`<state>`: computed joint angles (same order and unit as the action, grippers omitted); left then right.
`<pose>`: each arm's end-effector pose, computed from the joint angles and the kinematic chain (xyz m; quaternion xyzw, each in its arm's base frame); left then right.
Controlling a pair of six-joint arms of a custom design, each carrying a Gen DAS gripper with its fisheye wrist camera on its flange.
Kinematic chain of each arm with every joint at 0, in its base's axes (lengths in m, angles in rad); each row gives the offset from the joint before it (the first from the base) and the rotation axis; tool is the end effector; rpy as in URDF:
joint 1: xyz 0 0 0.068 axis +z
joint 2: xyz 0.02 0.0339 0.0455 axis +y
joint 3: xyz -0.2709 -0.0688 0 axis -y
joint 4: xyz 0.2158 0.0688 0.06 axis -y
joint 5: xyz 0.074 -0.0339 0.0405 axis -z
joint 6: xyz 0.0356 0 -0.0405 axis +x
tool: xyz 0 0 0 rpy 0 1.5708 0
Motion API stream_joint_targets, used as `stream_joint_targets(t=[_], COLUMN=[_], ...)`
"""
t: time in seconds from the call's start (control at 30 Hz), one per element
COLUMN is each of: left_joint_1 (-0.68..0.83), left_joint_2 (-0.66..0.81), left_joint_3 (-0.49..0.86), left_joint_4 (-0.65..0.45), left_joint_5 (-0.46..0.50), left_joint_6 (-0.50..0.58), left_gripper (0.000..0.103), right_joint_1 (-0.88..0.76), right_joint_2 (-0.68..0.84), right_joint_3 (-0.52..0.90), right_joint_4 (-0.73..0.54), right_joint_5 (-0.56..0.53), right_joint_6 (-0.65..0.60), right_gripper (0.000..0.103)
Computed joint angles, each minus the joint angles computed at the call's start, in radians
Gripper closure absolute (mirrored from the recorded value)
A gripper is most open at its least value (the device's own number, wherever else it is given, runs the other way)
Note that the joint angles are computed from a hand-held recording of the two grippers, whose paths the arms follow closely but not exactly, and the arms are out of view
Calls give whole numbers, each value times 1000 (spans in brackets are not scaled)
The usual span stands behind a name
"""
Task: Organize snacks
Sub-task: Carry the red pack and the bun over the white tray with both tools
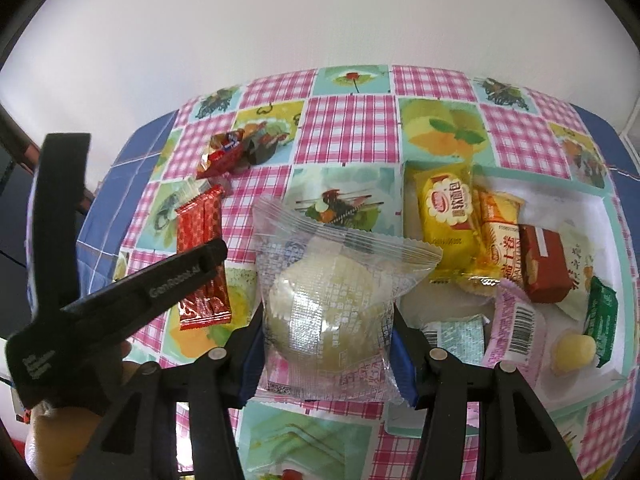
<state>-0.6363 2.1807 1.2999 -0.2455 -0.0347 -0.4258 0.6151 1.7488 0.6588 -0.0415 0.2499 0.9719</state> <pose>0.3272 -0.2402 0.1084 0.0987 0.9703 -0.0970 0.1986 0.2232 0.1469 0.1183 0.1986 0.9482 0.0688 0.2383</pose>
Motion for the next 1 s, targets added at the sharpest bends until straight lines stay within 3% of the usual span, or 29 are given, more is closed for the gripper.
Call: stream_joint_targets(t=[0.23,0.53,1.0], left_joint_1=[-39,-144,-342], left_joint_2=[-68,-96,-18], left_joint_3=[-19,9,145], left_joint_4=[22,44,-18], left_joint_5=[1,-16,-74], left_joint_6=[-12,-19,-3], left_gripper=[57,57,57], right_joint_1=[-47,-141,-521], right_joint_2=[-81,-300,-616], right_joint_3=[-70,-201,-432], right_joint_4=[11,-66,-99], right_joint_5=[-2,45,-78], right_joint_6=[6,12,-129], right_gripper=[46,46,46])
